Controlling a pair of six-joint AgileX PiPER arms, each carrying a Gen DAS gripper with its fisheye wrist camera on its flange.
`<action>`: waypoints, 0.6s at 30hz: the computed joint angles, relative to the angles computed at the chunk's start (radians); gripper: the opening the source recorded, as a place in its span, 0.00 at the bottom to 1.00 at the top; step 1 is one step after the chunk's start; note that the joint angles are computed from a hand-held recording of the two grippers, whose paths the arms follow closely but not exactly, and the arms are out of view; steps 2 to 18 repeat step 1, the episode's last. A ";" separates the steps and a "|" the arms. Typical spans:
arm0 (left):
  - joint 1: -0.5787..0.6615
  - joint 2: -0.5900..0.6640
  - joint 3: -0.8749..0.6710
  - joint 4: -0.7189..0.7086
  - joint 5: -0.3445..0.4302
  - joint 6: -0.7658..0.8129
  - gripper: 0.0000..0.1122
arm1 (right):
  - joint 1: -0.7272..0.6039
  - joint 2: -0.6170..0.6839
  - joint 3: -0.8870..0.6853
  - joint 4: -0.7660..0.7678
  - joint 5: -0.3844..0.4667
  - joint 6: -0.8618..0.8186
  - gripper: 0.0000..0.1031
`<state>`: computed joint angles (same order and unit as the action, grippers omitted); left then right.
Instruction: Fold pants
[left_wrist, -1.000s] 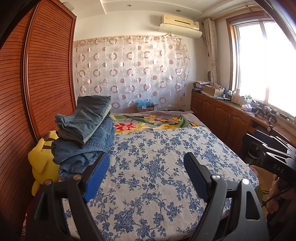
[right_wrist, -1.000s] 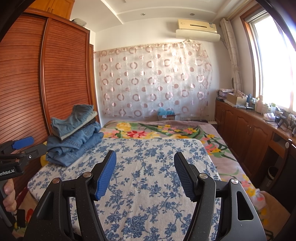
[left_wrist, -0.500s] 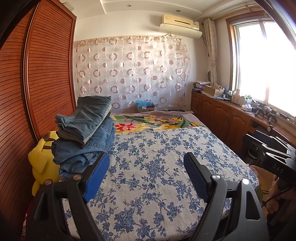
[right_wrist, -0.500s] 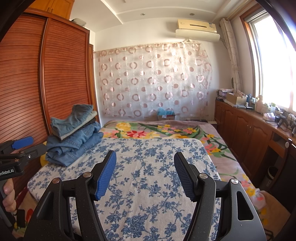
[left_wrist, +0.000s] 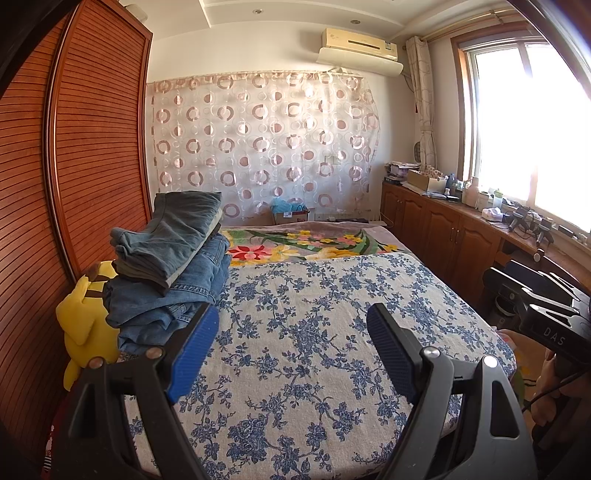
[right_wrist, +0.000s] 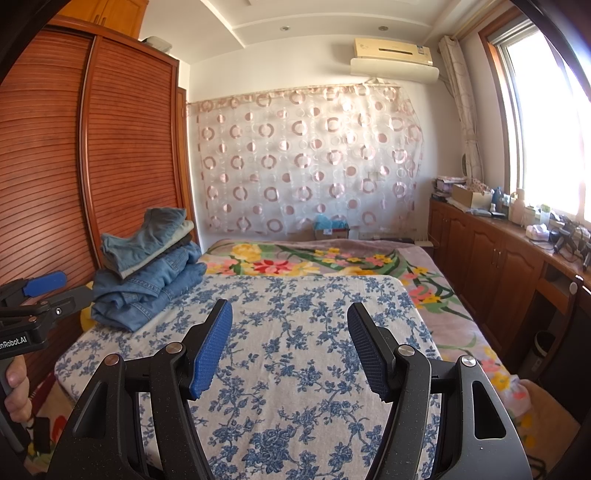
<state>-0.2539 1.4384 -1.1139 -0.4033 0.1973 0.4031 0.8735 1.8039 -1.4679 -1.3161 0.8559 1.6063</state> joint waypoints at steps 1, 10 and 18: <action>0.002 0.000 -0.001 -0.014 0.002 0.015 0.74 | 0.000 0.000 0.000 0.000 0.000 0.001 0.64; 0.002 0.000 -0.001 -0.014 0.002 0.015 0.74 | 0.000 0.000 0.000 0.000 0.000 0.001 0.64; 0.002 0.000 -0.001 -0.014 0.002 0.015 0.74 | 0.000 0.000 0.000 0.000 0.000 0.001 0.64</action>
